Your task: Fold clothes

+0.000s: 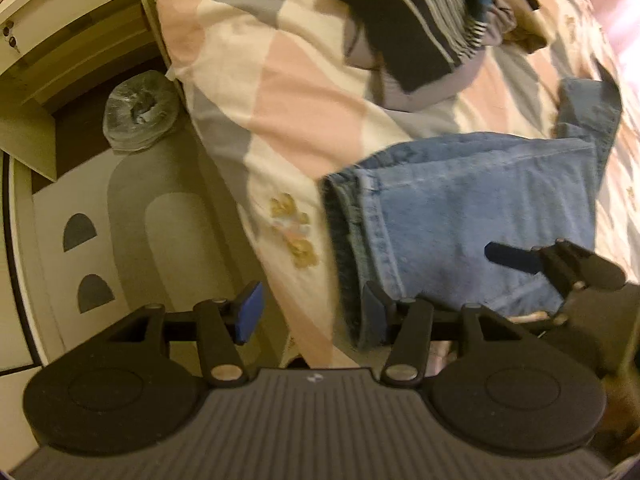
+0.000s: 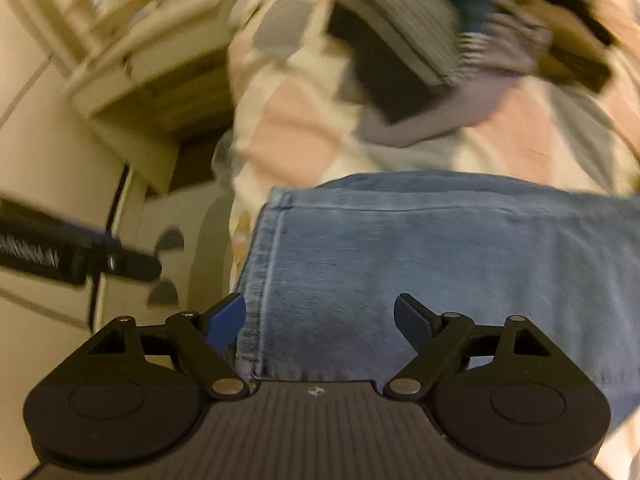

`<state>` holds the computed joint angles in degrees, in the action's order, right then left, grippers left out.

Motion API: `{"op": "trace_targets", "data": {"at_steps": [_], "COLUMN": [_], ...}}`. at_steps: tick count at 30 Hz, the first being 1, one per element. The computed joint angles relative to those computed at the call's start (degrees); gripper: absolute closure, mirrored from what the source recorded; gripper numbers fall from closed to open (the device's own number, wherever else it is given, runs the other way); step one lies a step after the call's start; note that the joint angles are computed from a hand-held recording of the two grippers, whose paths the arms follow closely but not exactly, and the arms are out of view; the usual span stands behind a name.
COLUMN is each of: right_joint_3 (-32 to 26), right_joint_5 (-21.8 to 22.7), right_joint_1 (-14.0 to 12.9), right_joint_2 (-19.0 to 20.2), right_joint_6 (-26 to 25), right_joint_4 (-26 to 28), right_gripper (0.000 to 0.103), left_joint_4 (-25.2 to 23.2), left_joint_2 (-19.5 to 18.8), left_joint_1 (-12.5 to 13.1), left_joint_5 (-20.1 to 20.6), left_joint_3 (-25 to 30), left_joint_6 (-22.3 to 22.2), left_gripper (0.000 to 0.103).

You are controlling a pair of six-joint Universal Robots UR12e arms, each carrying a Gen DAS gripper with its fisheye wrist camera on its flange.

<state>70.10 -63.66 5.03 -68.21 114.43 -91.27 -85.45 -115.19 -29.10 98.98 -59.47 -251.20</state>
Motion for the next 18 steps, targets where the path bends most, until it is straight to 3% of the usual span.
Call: {"op": "trace_targets", "data": {"at_steps": [4, 8, 11, 12, 14, 16, 17, 18], "right_joint_3": [4.15, 6.28, 6.79, 6.46, 6.09, 3.82, 3.38, 3.58], "right_joint_5": [-4.39, -5.51, -5.82, -5.71, -5.60, -4.51, -4.71, -5.35], "right_joint_1": [1.48, 1.68, 1.70, 1.65, 1.53, 0.88, 0.67, 0.46], "right_joint_2": [-1.15, -1.30, -1.02, -0.80, -0.60, 0.44, 0.57, 0.45], "right_joint_6": [-3.37, -4.68, -5.23, -4.92, -2.52, 0.81, 2.21, 3.29], "right_joint_4": [-4.51, -7.41, -8.63, -8.55, -9.90, -7.21, -7.21, -8.69], "right_gripper": [0.015, 0.014, 0.021, 0.029, 0.059, 0.086, 0.091, 0.103], "left_joint_4": [-0.16, -0.50, -1.54, -1.93, -2.42, -2.41, -2.52, -2.62], "left_joint_2": [0.37, 0.09, -0.74, -1.07, -1.69, -2.21, -2.52, -2.81], "left_joint_1": [1.06, 1.65, 1.84, 1.81, 1.72, 1.62, 1.53, 1.45], "left_joint_5": [-0.62, -1.11, -1.14, -0.92, -0.60, -0.48, -0.31, -0.14], "left_joint_3": [-0.84, -0.55, 0.70, 1.26, 2.34, 3.18, 3.67, 4.15], "left_joint_6": [1.21, 2.75, 4.70, 5.46, 6.74, 7.59, 8.09, 8.58], "left_gripper": [0.052, 0.051, 0.050, 0.050, 0.050, 0.049, 0.049, 0.049]}}
